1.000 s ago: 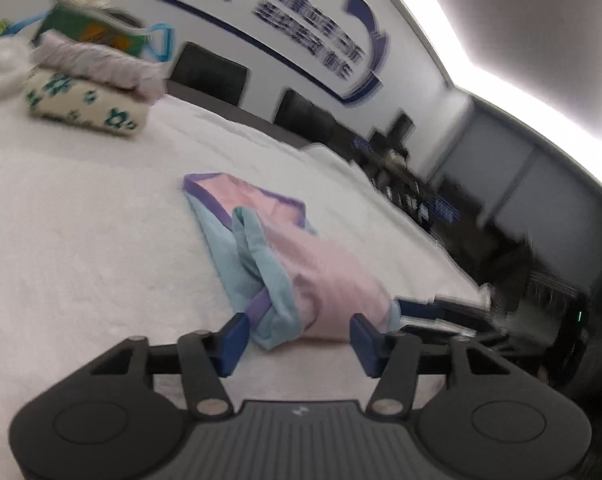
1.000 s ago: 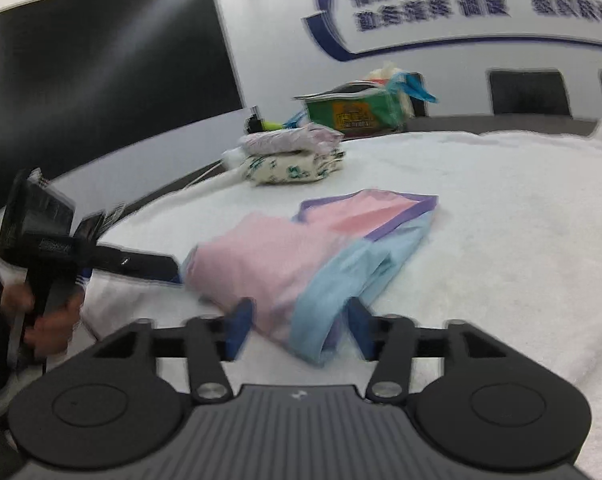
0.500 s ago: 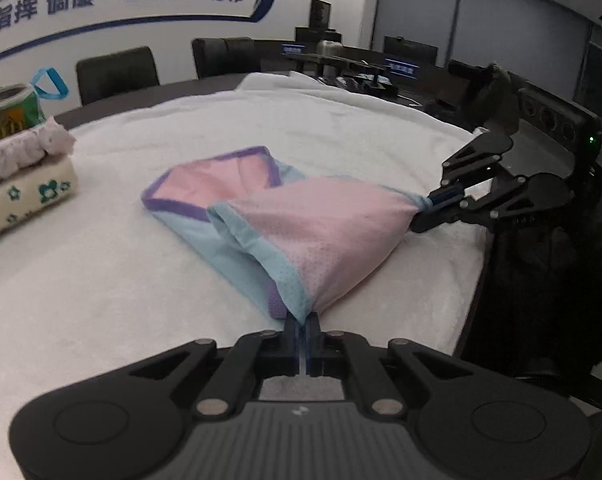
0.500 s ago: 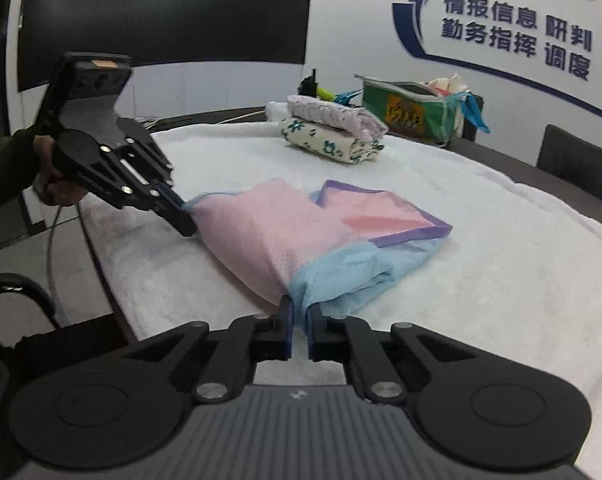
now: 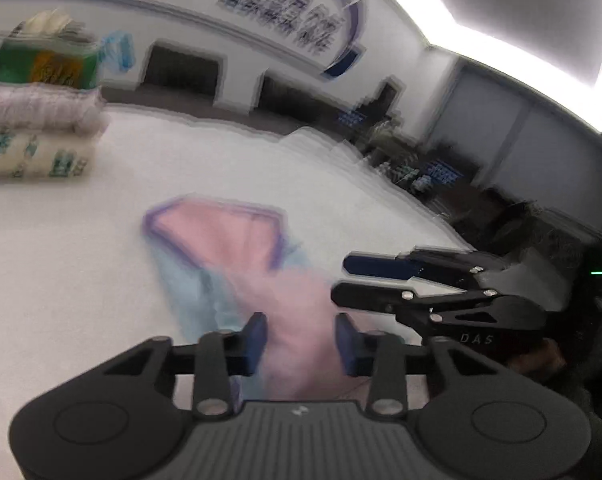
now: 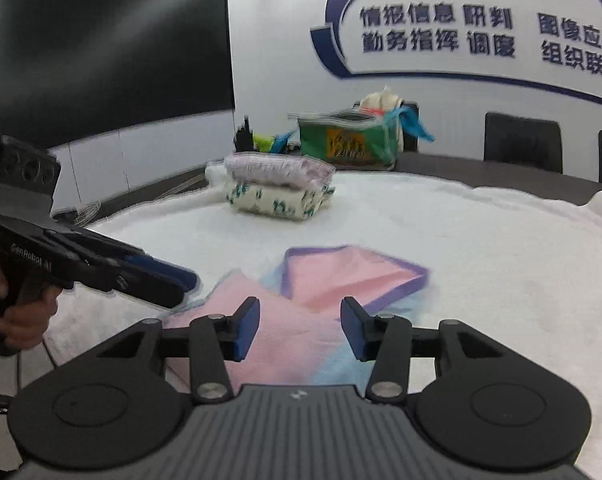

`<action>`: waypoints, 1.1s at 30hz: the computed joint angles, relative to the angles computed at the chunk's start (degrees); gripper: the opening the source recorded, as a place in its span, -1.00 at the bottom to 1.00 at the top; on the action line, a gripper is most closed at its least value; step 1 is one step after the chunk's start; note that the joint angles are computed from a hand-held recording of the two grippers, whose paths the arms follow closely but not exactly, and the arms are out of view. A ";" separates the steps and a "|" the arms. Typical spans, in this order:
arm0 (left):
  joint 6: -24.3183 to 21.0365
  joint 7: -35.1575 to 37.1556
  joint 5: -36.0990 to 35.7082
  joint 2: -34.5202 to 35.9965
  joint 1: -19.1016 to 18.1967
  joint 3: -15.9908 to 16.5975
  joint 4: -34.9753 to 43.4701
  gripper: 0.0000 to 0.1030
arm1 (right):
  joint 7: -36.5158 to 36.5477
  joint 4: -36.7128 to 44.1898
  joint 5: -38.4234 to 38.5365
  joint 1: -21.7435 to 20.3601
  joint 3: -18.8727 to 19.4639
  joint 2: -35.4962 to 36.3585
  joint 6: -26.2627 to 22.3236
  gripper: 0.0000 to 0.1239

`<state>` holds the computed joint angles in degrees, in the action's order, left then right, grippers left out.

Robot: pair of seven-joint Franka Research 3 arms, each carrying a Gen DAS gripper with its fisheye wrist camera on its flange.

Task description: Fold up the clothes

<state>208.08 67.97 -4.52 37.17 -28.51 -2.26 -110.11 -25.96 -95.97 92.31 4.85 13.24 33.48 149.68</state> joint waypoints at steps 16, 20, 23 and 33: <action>-12.38 20.39 -23.81 5.45 -18.09 17.03 11.82 -0.72 | 4.45 3.38 -2.05 1.86 0.77 3.05 6.89 -0.28; -9.21 15.67 -16.46 7.25 -7.24 6.63 12.82 -0.73 | 15.49 6.25 -12.33 4.35 -0.30 6.26 10.36 -0.28; -9.86 11.94 -10.44 5.40 -0.02 -0.21 11.08 -0.68 | 15.90 5.22 -13.44 2.49 1.74 5.53 11.12 -0.27; -23.43 8.00 -11.00 4.51 -5.55 13.97 19.53 0.09 | 19.16 15.37 -14.45 4.11 -0.27 9.01 14.11 -0.27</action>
<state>184.65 75.97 -15.52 41.68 -34.06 11.71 -90.58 -6.80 -80.61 77.87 8.96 12.97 42.49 163.79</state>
